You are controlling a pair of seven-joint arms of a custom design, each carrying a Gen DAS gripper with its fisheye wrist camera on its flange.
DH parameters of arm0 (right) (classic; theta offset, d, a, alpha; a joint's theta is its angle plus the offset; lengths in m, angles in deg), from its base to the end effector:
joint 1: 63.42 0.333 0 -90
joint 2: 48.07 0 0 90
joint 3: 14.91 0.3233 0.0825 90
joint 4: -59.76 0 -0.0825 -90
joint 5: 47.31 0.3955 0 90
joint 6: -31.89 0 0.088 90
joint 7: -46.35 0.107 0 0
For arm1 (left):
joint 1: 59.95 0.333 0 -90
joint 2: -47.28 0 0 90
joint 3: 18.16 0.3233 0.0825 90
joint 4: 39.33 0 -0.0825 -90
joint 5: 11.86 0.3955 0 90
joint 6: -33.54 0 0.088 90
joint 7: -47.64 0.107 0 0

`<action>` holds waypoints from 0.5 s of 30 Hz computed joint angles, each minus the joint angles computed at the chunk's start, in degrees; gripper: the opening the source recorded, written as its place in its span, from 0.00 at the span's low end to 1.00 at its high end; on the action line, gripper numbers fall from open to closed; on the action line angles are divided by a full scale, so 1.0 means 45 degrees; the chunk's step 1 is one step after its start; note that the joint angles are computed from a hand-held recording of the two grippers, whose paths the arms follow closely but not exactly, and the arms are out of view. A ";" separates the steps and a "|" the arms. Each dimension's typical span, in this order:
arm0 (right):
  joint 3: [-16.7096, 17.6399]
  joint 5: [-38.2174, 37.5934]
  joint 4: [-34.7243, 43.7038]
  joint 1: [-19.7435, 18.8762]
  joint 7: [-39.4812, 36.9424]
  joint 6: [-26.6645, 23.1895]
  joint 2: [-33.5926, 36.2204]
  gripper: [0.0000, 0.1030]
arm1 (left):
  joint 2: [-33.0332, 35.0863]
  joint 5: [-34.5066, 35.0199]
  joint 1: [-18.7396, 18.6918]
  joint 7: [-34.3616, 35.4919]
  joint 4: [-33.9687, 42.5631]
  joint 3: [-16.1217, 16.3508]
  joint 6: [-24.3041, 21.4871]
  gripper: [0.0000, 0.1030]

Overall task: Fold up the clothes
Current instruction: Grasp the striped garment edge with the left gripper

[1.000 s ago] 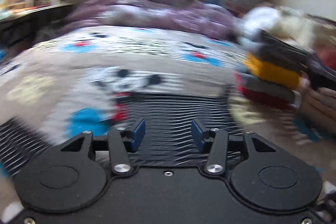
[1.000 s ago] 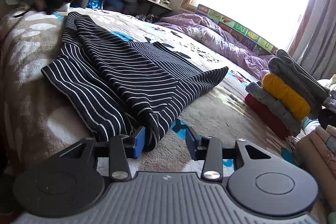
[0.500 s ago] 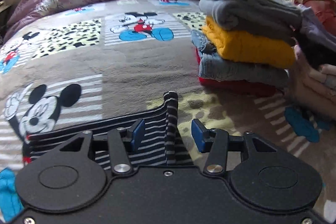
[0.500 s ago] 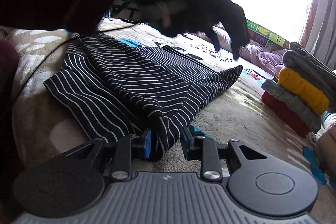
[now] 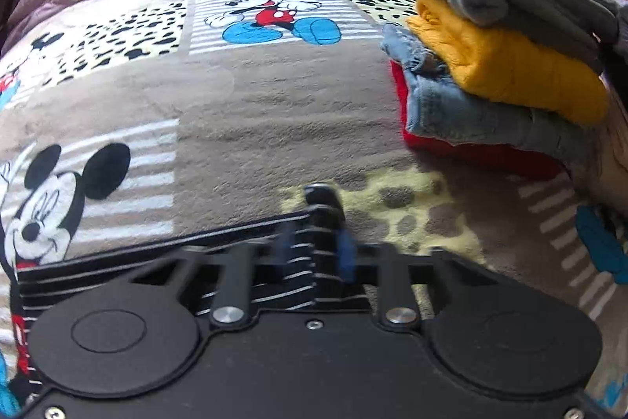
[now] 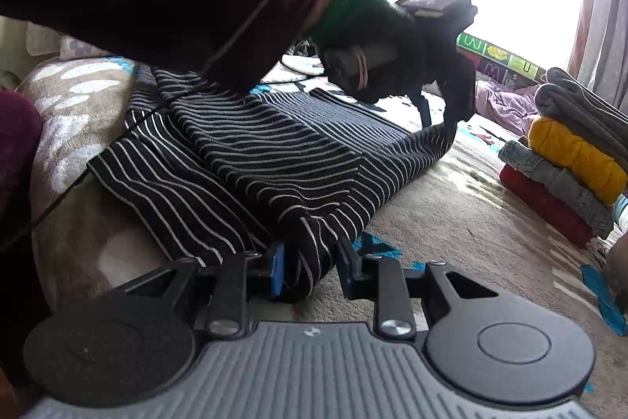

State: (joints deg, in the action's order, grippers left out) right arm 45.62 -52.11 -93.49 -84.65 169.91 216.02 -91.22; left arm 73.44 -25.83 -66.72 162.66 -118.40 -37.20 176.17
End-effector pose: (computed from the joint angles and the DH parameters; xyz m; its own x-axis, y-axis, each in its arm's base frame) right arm 0.3236 0.3122 0.4556 0.2564 -0.9456 0.2003 -0.4040 -0.2931 -0.8665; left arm 0.6985 -0.2757 0.5449 -0.6401 -0.7622 0.0963 -0.6069 0.4248 -0.6717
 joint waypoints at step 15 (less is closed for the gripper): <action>-0.0096 0.0122 0.0168 0.0077 -0.0308 0.0195 0.0760 0.25 | 0.1132 -0.6740 0.2184 -0.1564 0.0074 -0.0803 -0.0670 0.06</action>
